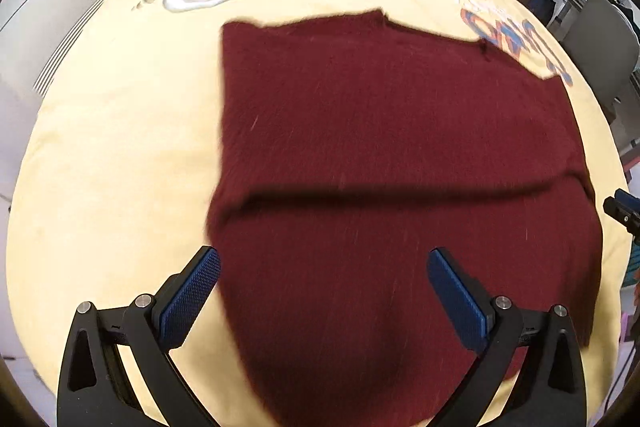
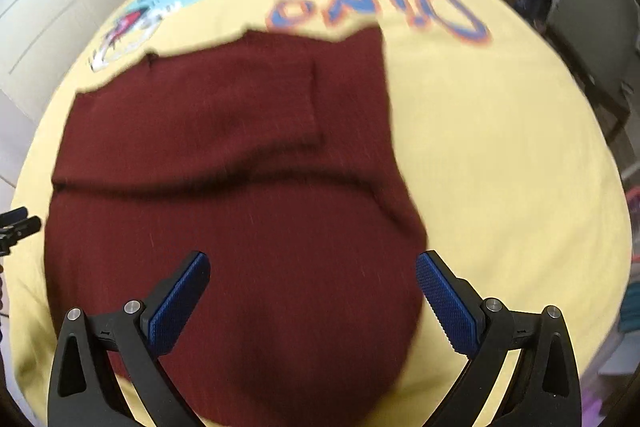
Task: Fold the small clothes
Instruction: 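Grasp the sweater hem with both grippers, then lift the hem with both grippers, fold it over the body, and release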
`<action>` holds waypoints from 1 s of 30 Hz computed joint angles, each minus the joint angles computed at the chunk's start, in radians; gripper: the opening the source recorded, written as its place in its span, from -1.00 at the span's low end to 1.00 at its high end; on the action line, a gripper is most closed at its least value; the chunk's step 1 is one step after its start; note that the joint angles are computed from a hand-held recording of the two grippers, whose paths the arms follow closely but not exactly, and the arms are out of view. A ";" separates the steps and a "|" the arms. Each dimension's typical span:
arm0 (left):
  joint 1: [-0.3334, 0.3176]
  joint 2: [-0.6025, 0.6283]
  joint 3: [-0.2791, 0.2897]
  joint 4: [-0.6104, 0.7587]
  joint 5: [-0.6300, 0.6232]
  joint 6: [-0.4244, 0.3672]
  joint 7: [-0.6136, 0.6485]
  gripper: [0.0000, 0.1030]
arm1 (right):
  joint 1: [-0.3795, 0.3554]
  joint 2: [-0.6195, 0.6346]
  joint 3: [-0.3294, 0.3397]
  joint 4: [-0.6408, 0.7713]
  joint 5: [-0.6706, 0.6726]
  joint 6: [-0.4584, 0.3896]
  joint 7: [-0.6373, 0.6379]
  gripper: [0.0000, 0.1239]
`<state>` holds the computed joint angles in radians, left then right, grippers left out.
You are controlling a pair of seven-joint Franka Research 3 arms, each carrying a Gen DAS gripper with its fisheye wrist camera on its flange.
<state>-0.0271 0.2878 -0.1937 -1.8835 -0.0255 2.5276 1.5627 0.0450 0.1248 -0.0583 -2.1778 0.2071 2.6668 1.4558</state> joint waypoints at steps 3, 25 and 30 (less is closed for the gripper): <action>0.012 -0.070 0.001 -0.107 -0.026 0.004 0.006 0.98 | 0.001 -0.052 -0.010 -0.089 -0.033 -0.009 0.043 0.66; -0.038 -0.171 0.002 -0.369 -0.093 -0.039 0.040 0.35 | 0.006 -0.076 0.014 -0.180 0.015 -0.178 0.017 -0.04; -0.049 -0.218 -0.008 -0.409 -0.206 -0.031 0.117 -0.77 | -0.016 -0.085 0.009 -0.165 0.195 -0.246 -0.129 -0.74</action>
<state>-0.0763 0.0693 -0.2012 -2.2929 -0.2311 2.4964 1.6795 0.0292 0.0394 -0.0497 -2.3423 0.4018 2.4212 1.3271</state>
